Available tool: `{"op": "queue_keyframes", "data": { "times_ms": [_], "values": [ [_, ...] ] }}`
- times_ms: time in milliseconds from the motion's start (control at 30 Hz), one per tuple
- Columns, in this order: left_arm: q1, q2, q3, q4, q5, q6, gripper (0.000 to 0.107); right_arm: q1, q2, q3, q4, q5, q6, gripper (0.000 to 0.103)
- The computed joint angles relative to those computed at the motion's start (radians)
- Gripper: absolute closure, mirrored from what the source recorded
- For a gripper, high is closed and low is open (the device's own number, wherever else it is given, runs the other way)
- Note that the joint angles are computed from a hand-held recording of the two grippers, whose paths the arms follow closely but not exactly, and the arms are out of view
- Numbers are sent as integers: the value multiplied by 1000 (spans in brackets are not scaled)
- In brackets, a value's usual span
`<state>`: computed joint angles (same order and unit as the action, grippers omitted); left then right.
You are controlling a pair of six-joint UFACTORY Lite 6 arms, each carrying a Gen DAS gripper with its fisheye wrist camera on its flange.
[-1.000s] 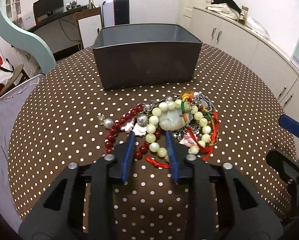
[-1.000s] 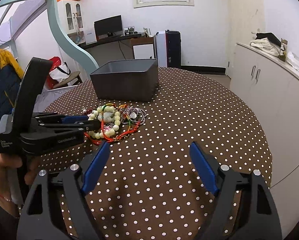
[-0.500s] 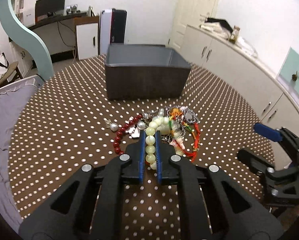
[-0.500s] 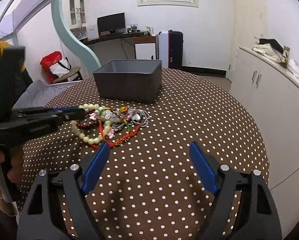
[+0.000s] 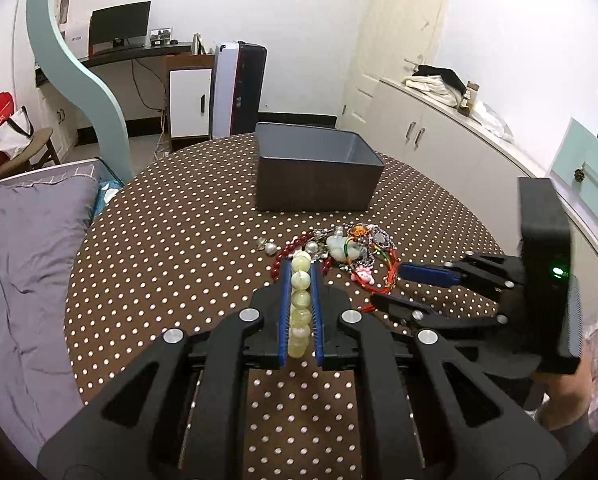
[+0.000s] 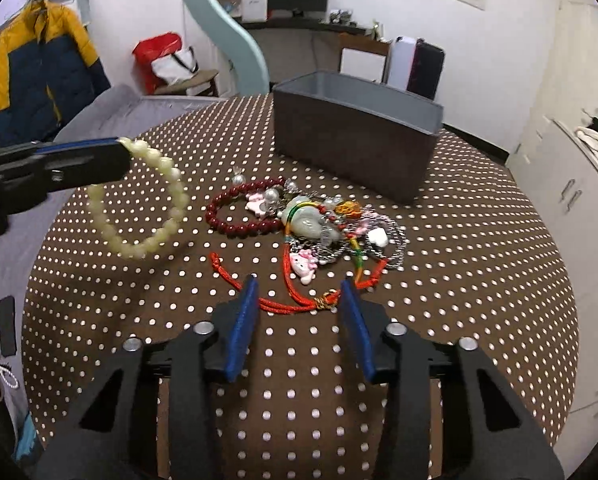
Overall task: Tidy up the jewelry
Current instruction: 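Lift the cream bead bracelet with the left gripper over the grey box, then open the left gripper to drop the bracelet into the box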
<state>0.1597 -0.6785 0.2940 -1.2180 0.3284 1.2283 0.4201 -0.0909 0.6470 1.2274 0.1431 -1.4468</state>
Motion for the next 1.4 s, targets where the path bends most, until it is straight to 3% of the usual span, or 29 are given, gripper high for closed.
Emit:
{"op": "queue_keyframes", "data": {
  "times_ms": [200,333,533,667,833,1000,1167,1400],
  "values": [
    [65,23,-19,-78,63,117,97,28,111,85,-185,-21,144,76],
    [69,39,-15,-98,87,147,97,17,126,108,-298,6,211,102],
    [90,102,40,-140,154,201,97,-78,34,65,-211,126,91,102],
    [114,172,126,-140,238,219,97,-200,-86,68,-163,296,27,102],
    [69,294,319,-117,252,179,97,-273,-110,208,-171,432,68,102],
    [6,448,550,-72,220,101,97,-280,-21,394,-150,440,103,102],
    [-37,695,827,-9,183,9,97,-247,154,578,-150,368,148,102],
    [-94,1046,1167,291,143,-329,97,-220,461,823,-237,342,313,102]
  ]
}}
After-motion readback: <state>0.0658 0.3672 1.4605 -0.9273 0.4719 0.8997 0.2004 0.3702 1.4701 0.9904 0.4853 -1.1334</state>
